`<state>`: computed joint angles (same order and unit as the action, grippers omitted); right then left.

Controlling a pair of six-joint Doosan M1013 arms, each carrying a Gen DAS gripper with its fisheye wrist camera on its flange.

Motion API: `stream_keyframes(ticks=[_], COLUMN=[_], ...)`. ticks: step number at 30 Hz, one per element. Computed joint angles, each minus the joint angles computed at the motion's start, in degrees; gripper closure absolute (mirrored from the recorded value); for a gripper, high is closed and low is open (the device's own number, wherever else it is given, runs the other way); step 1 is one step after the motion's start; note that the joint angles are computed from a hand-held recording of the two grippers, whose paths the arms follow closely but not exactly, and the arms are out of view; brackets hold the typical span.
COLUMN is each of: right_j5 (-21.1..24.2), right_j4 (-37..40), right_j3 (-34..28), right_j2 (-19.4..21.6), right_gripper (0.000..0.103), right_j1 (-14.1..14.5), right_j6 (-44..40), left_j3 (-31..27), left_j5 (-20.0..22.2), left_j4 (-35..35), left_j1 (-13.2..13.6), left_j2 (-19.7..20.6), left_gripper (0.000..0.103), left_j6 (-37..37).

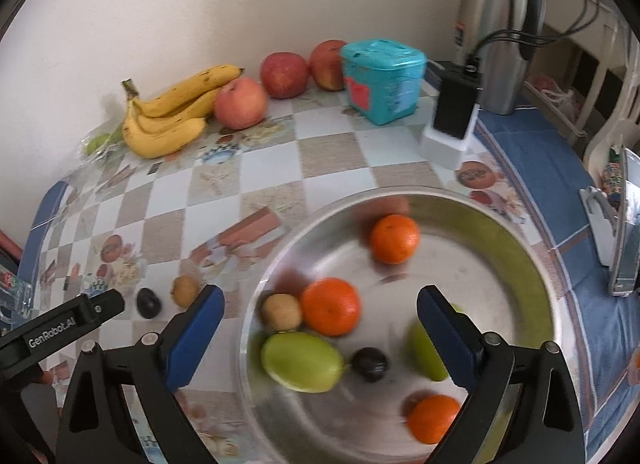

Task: Organize fruits
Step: 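Withdraw both tools from the bowl toward the remaining avocado and kiwi, then grasp the dark avocado with the left tool while the right grasps a brown kiwi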

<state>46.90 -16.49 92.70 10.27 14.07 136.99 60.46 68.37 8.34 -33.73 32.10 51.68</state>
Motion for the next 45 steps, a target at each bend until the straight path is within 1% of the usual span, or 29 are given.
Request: stream_keyframes(ticks=[7,13,19,25,26,27,29,31,33,35,37,40,41,43,45], right_j5=[-0.09,-0.93,-1.21,-1.11,-1.07,-1.0,-0.91,-0.9,-0.93,-0.99,-0.81,-0.56,-0.52,-0.4,-0.25], right_j4=[-0.04,1.17,1.11,-0.65,-0.77,-0.89,-0.86,-0.81,-0.78,-0.6,-0.36,-0.12,-0.05,0.09,0.0], right_j3=[-1.86,-2.73,-2.92,-2.32,-2.22,-2.13,-1.98,-1.85,-1.78,-1.64,-1.61,-1.52,-1.51,-1.48,-1.46], right_j2=[1.34,2.13,2.34,1.84,1.76,1.7,1.61,1.51,1.46,1.38,1.37,1.32,1.32,1.29,1.27], right_gripper=[0.006,0.006,0.006,0.006,0.006,0.006,0.006,0.006,0.006,0.006,0.006,0.006,0.006,0.006,0.006], right_j1=[1.99,3.01,3.27,2.86,2.77,2.7,2.55,2.42,2.36,2.24,2.14,1.97,1.94,1.86,1.84], right_j6=[-1.57,-2.88,-3.06,0.13,0.53,0.81,0.99,1.06,1.21,1.16,0.88,0.9,0.89,0.77,0.81], left_j3=[1.31,1.98,2.24,2.65,2.72,2.71,2.63,2.78,2.77,2.75,2.72,2.96,2.99,3.09,3.21], left_j5=[-0.09,-0.93,-3.25,-6.43,-6.77,-6.88,-7.07,-7.88,-8.35,-8.78,-8.86,-9.58,-9.8,-10.35,-10.77], left_j4=[0.29,0.05,-2.12,-4.74,-5.36,-6.04,-8.08,-9.83,-10.95,-12.21,-13.31,-14.85,-14.75,-14.47,-15.09], left_j1=[1.66,2.22,2.01,1.55,1.54,1.55,1.66,1.7,1.58,1.44,1.44,1.45,1.37,1.2,1.21], left_j2=[-0.8,-1.26,-1.32,-1.26,-1.17,-1.05,-0.68,-0.49,-0.32,-0.07,0.2,0.33,0.37,0.42,0.4], left_gripper=[0.0,0.0,0.0,0.002,0.006,0.013,0.02,0.024,0.033,0.035,0.042,0.047,0.049,0.051,0.056], left_j6=[-3.76,-4.5,-1.79,1.77,2.41,3.02,4.26,5.48,7.09,8.71,9.55,10.89,11.23,11.82,12.33])
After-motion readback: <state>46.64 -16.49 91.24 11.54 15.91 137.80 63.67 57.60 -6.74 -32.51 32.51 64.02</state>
